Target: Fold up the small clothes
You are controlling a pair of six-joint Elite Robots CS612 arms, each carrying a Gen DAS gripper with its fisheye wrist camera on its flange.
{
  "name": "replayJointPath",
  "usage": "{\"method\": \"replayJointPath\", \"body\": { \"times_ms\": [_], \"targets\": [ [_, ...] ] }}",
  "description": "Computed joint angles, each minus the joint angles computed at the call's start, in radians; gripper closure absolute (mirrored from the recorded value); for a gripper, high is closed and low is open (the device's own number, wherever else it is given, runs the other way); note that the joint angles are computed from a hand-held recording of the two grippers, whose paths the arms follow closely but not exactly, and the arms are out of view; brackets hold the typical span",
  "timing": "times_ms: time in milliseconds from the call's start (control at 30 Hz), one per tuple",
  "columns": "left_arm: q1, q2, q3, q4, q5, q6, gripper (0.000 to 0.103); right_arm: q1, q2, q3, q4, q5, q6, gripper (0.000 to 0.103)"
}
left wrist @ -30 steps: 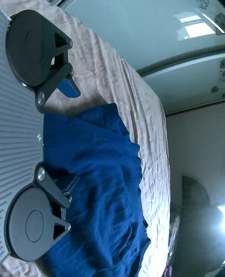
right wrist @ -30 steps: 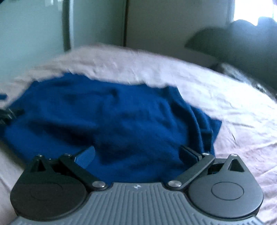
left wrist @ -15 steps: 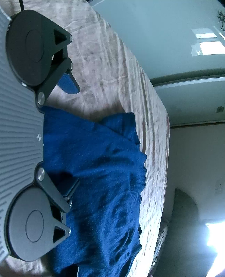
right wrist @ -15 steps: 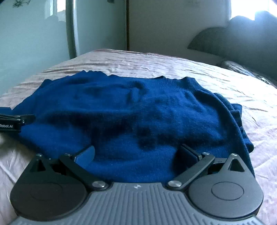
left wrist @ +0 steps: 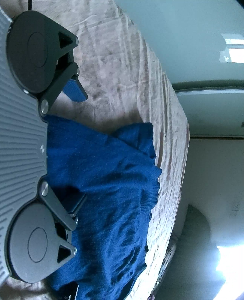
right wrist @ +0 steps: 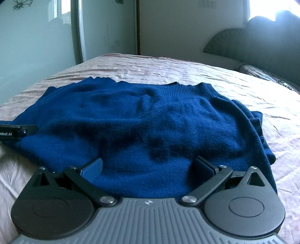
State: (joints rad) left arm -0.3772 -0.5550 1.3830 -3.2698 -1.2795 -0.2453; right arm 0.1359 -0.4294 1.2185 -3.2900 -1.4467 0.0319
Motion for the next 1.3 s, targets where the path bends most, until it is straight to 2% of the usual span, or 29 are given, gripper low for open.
{"method": "replayJointPath", "body": {
  "times_ms": [600,700,767,833,933,1033,1300],
  "targets": [
    [0.0,-0.002,0.002,0.0,-0.002,-0.002,0.0,0.006,-0.011,0.007,0.013,-0.024,-0.001,0.0],
    [0.0,-0.002,0.004,-0.002,-0.002,-0.002,0.0,0.007,-0.017,0.023,-0.051,-0.021,0.043,0.0],
    [0.0,-0.003,0.003,0.001,-0.006,0.003,0.0,0.013,-0.022,0.033,-0.112,-0.031,0.039,0.0],
    [0.005,-0.014,0.009,0.016,-0.022,0.024,0.0,0.027,-0.031,0.039,-0.155,-0.061,-0.029,0.0],
    [0.015,-0.029,0.015,0.028,-0.016,0.027,0.0,0.057,-0.034,0.035,-0.201,-0.115,-0.199,0.0],
    [0.038,-0.04,0.002,0.069,-0.051,0.027,0.001,0.079,-0.03,0.023,-0.207,-0.108,-0.328,0.0],
    [0.082,-0.043,-0.044,0.146,-0.105,0.006,0.001,0.13,0.009,-0.03,-0.178,-0.11,-0.504,0.0]
  ]
}}
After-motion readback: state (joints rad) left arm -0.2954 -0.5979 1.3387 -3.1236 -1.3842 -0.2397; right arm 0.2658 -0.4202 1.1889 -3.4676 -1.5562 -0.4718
